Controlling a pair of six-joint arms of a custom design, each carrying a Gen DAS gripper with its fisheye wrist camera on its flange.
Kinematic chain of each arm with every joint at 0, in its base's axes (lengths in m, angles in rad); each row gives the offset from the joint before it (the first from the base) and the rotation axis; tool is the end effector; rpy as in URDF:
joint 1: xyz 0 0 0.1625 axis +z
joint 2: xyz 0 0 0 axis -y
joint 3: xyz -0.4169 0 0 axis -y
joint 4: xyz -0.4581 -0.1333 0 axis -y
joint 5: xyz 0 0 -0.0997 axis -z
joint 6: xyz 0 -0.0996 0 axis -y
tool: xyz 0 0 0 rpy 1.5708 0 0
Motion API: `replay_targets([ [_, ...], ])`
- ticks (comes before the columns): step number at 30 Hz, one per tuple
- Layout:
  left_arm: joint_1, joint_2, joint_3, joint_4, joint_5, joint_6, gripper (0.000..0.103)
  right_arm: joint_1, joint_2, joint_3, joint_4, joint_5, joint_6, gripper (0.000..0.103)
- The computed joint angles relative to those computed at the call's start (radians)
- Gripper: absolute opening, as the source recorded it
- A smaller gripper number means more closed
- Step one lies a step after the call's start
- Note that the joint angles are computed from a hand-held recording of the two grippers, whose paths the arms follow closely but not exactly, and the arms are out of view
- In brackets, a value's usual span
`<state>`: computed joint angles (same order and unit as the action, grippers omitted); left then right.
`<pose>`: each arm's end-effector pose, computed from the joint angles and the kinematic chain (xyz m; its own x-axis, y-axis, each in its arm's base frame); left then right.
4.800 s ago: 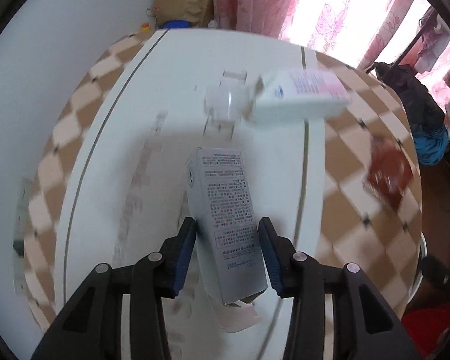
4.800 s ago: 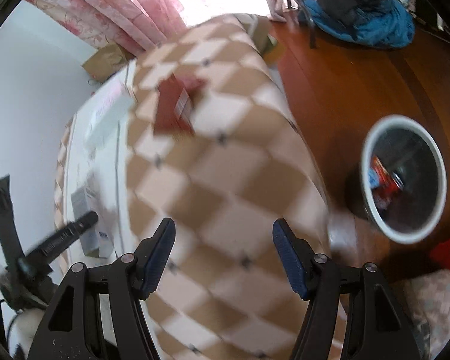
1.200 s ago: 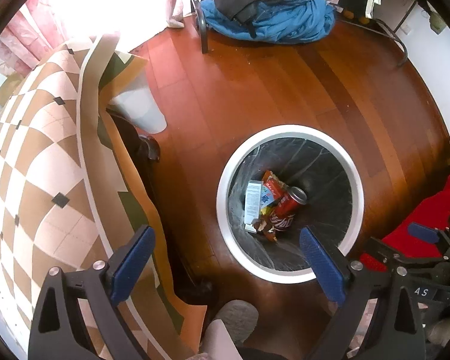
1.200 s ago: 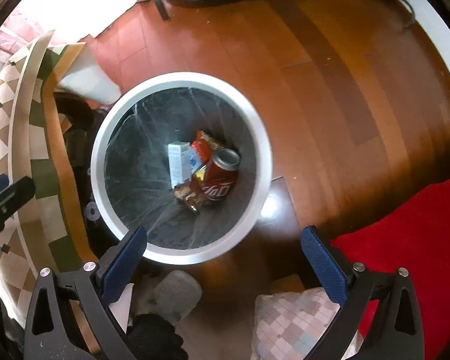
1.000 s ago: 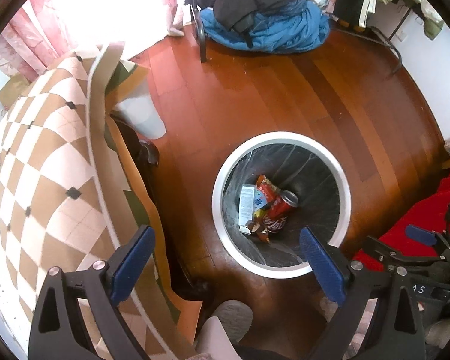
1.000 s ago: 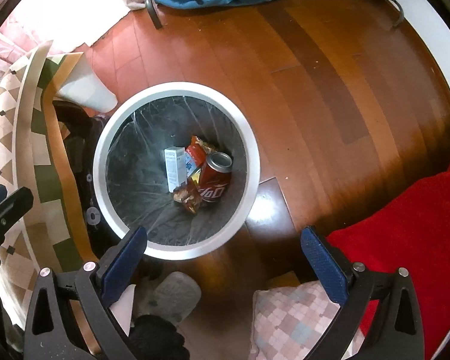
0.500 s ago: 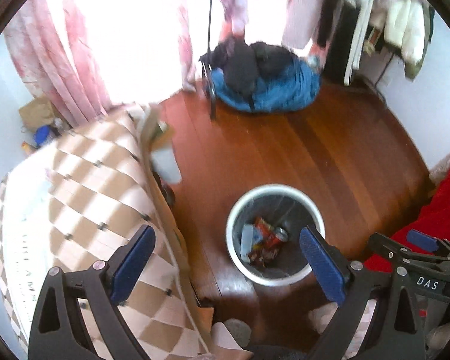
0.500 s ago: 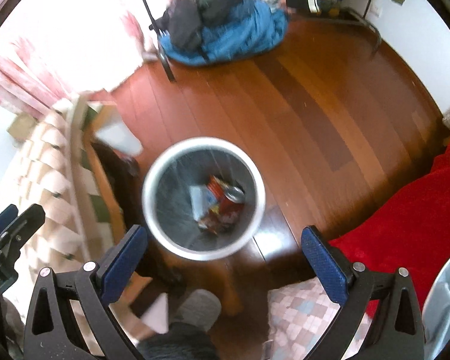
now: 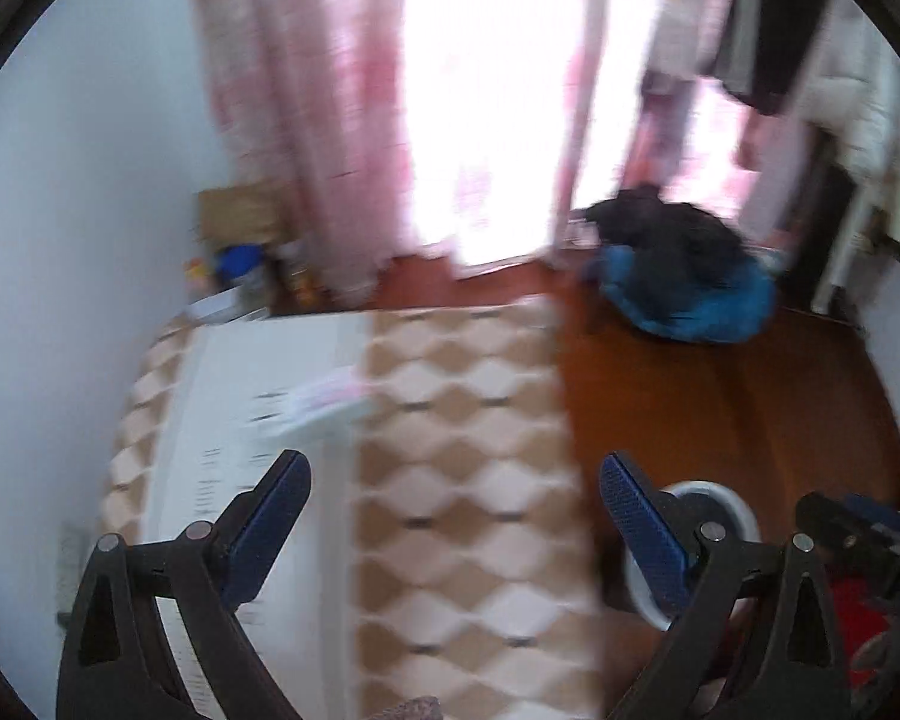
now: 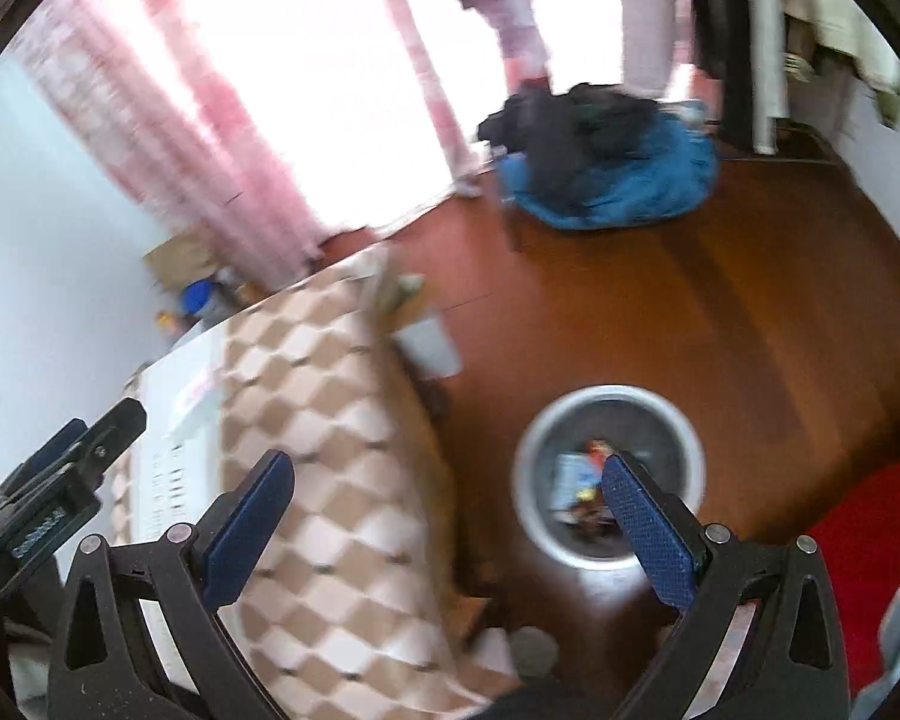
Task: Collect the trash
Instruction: 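Move both tools back over the table, then grasp the clear plastic cup with the left gripper while the right grasps the pink toothpaste box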
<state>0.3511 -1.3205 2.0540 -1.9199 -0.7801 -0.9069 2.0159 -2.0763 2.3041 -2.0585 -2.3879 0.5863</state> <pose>-0.4084 -0.3670 0.1574 -0.6804 0.2123 -0.7014 0.5430 0.7888 -0.2879 0.2090 -0.2972 0.3836 -0.8119 0.3781 0.4448 0.0398 0.7960 -0.6040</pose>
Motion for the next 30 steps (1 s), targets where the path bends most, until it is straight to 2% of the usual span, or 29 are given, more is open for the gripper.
replay_targets([
  [5, 0.127, -0.098, 0.041, 0.234, 0.123, -0.155, 0.099, -0.044, 0.322, -0.045, -0.250, 0.142, -0.060, 0.103],
  [8, 0.220, -0.142, 0.073, 0.339, 0.170, -0.253, 0.099, -0.083, 0.544, -0.128, -0.343, 0.237, -0.059, 0.103],
  [12, 0.352, -0.173, 0.101, 0.327, 0.183, -0.254, 0.099, -0.115, 0.799, -0.257, -0.425, 0.295, -0.042, 0.103],
  [16, 0.448, -0.176, 0.104, 0.253, 0.200, -0.182, 0.099, -0.150, 0.972, -0.356, -0.459, 0.333, 0.029, 0.103],
  [18, 0.474, -0.177, 0.108, 0.223, 0.207, -0.147, 0.099, -0.163, 1.033, -0.395, -0.465, 0.340, 0.081, 0.103],
  [23, 0.507, -0.188, 0.106, 0.177, 0.180, -0.096, 0.099, -0.167, 1.137, -0.463, -0.506, 0.315, 0.131, 0.103],
  [25, 0.510, -0.197, 0.113, 0.159, 0.173, -0.078, 0.099, -0.151, 1.183, -0.512, -0.481, 0.261, 0.144, 0.102],
  [27, 0.511, -0.204, 0.117, 0.144, 0.170, -0.057, 0.099, -0.140, 1.222, -0.557, -0.457, 0.230, 0.118, 0.098],
  [29, 0.506, -0.213, 0.123, 0.124, 0.165, -0.033, 0.099, -0.121, 1.254, -0.601, -0.394, 0.151, 0.100, 0.081],
  [30, 0.503, -0.215, 0.124, 0.110, 0.160, -0.020, 0.099, -0.114, 1.258, -0.607, -0.382, 0.120, 0.077, 0.069],
])
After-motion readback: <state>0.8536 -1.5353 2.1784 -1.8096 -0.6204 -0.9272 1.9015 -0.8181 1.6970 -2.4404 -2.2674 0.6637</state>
